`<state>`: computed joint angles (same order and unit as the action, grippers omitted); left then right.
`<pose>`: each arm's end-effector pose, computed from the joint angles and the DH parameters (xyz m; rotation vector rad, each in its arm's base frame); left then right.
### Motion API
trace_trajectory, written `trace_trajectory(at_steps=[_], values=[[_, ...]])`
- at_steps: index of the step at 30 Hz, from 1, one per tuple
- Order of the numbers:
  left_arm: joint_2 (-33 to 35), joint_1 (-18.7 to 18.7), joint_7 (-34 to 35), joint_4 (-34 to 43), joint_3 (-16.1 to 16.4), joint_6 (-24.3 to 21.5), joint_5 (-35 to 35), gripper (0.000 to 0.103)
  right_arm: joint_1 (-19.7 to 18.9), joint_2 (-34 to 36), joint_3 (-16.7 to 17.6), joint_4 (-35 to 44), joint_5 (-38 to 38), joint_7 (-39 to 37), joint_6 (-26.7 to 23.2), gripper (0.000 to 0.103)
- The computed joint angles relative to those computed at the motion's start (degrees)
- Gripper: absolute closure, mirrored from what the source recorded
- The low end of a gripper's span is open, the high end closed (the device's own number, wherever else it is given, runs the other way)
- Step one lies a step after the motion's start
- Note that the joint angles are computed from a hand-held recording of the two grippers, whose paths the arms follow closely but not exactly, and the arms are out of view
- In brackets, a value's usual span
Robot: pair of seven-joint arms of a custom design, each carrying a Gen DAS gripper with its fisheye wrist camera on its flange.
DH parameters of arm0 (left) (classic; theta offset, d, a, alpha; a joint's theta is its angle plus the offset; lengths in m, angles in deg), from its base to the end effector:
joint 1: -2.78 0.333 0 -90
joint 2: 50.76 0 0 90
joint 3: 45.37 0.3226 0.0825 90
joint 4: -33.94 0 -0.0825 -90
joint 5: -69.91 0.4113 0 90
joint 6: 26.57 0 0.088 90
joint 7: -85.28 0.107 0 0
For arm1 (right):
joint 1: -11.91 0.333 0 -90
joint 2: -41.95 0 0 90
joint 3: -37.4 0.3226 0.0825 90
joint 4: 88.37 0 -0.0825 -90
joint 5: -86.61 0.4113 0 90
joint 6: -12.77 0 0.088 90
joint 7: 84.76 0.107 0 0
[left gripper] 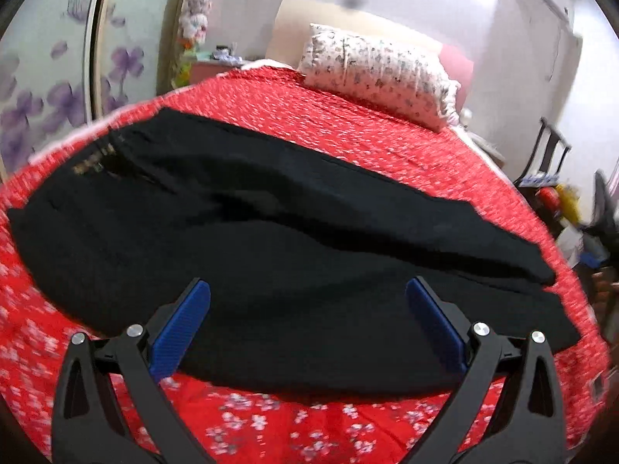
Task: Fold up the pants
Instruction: 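Grasp the trouser leg hem with the right gripper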
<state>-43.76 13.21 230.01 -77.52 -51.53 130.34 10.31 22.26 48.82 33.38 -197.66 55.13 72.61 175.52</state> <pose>0.6438 0.0842 0.4737 -1.7611 1.8166 -1.1383 0.6535 0.1019 0.5196 -1.0932 2.0798 -0.6008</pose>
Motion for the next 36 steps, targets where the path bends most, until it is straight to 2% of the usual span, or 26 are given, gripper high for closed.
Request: trace_trajectory(at_steps=[2, 6, 9, 14, 17, 18, 20, 22, 23, 24, 25, 26, 27, 30, 32, 34, 36], values=[[0.72, 1.35, 5.07, 0.82, -0.35, -3.06, -6.52, 0.002, -0.79, 2.93, -1.1, 2.87, -0.29, -0.9, -2.25, 0.002], [2.42, 1.57, 5.91, 1.83, -0.16, -3.36, -7.77, 0.002, -2.91, 9.05, -1.79, 7.62, 5.45, -6.41, -2.68, 0.022], [2.97, 1.43, 4.57, 2.02, -0.29, -2.84, -6.66, 0.002, -3.22, 12.94, -2.7, 10.34, 9.93, -8.91, -1.12, 0.026], [2.25, 0.17, 9.13, 0.2, -1.51, 2.12, -2.56, 0.002, 0.36, 17.55, -8.37, 15.04, 7.34, -4.33, -1.09, 0.027], [1.41, -0.19, 15.56, -0.9, -2.61, 3.03, -5.11, 0.002, -0.7, 19.91, -7.45, 18.31, 9.44, -6.31, -3.27, 0.027], [1.1, -0.35, 19.14, -1.28, -3.06, 3.45, -7.11, 0.002, -1.39, 21.01, -6.65, 19.99, 10.66, -8.14, -4.93, 0.03], [0.89, -0.98, 21.89, -1.68, -3.01, 3.96, -8.42, 0.002, -1.93, 22.84, -5.78, 23.09, 12.35, -11.21, -9.4, 0.035], [0.84, -1.52, 23.76, -1.84, -2.84, 4.27, -9.42, 0.002, -1.91, 23.72, -5.81, 23.85, 13.41, -11.43, -10.88, 0.039], [1.02, -1.74, 23.35, -1.7, -2.6, 4.23, -9.15, 0.002, -1.04, 23.64, -6.83, 23.18, 12.52, -10.1, -10.27, 0.045], [1.29, -1.85, 22.5, -1.48, -2.33, 4.07, -8.61, 0.002, 0.61, 23.38, -8.67, 22.52, 10.26, -8.0, -10.35, 0.056], [1.51, -1.87, 21.45, -1.31, -2.11, 3.78, -8.0, 0.002, 0.89, 23.03, -8.99, 21.87, 9.55, -7.2, -9.89, 0.062], [1.72, -1.81, 20.2, -1.21, -1.9, 3.4, -7.28, 0.002, 0.63, 22.05, -8.9, 20.08, 9.39, -6.52, -7.51, 0.076], [2.17, -1.74, 18.07, -0.85, -1.61, 3.04, -6.13, 0.002, -0.29, 20.91, -8.04, 18.01, 10.17, -6.94, -4.33, 0.081], [2.7, -1.04, 15.4, -0.21, -1.63, 2.23, -5.18, 0.002, 3.0, 18.38, -11.77, 14.13, 4.91, -3.06, 0.09, 0.082], [2.62, -0.54, 15.66, -0.23, -1.91, 2.1, -5.89, 0.002, 6.66, 15.8, -15.73, 10.76, -1.72, 2.23, 3.98, 0.082], [2.54, -0.25, 16.29, -0.17, -2.05, 2.04, -6.65, 0.002, 10.71, 12.25, -20.39, 6.63, -10.11, 10.71, 8.66, 0.082], [2.24, -0.02, 17.41, -0.37, -2.18, 2.16, -8.23, 0.002, 16.39, 8.73, -26.97, 2.95, -22.01, 23.33, 12.67, 0.082]])
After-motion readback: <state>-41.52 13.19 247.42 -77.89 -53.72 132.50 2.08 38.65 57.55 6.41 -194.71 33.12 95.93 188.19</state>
